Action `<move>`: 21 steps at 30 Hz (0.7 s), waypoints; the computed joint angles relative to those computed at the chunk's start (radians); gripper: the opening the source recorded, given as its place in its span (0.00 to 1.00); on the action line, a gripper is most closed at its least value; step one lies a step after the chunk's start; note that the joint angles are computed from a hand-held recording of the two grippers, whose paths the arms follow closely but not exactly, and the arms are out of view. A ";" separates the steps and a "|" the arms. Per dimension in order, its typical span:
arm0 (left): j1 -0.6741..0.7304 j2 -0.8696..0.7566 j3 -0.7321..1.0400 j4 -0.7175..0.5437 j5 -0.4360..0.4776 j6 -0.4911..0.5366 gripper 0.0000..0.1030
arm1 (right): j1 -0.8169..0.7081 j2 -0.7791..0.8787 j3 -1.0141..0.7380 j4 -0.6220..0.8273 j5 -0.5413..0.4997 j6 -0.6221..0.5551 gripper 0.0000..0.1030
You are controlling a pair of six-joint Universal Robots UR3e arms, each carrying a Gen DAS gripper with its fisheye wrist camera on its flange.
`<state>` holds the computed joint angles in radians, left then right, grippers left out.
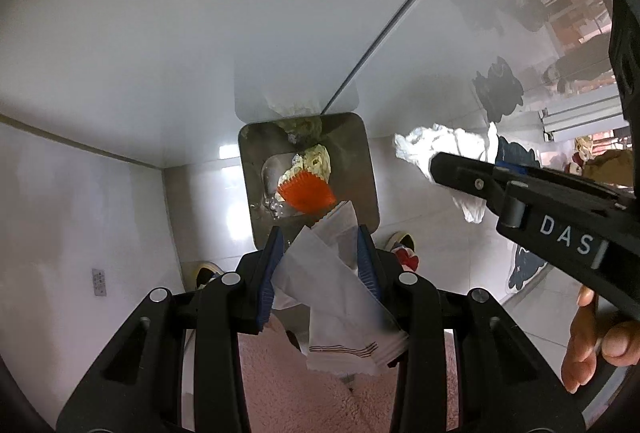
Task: Collect trash
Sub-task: 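Carry the wrapper and tissue over the counter edge down toward the drain, then open both tools to drop the wrapper and tissue into the drain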
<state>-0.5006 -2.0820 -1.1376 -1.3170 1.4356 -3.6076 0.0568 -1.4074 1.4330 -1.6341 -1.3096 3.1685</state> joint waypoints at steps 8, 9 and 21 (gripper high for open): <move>0.015 -0.028 0.025 0.008 -0.023 0.010 0.37 | 0.011 0.033 -0.087 0.040 0.011 0.026 0.36; 0.016 -0.028 0.028 0.007 -0.022 0.010 0.40 | 0.007 0.035 -0.082 0.033 0.012 0.023 0.39; 0.003 -0.014 0.056 -0.017 0.052 -0.006 0.85 | 0.014 0.059 -0.127 0.011 -0.001 0.087 0.69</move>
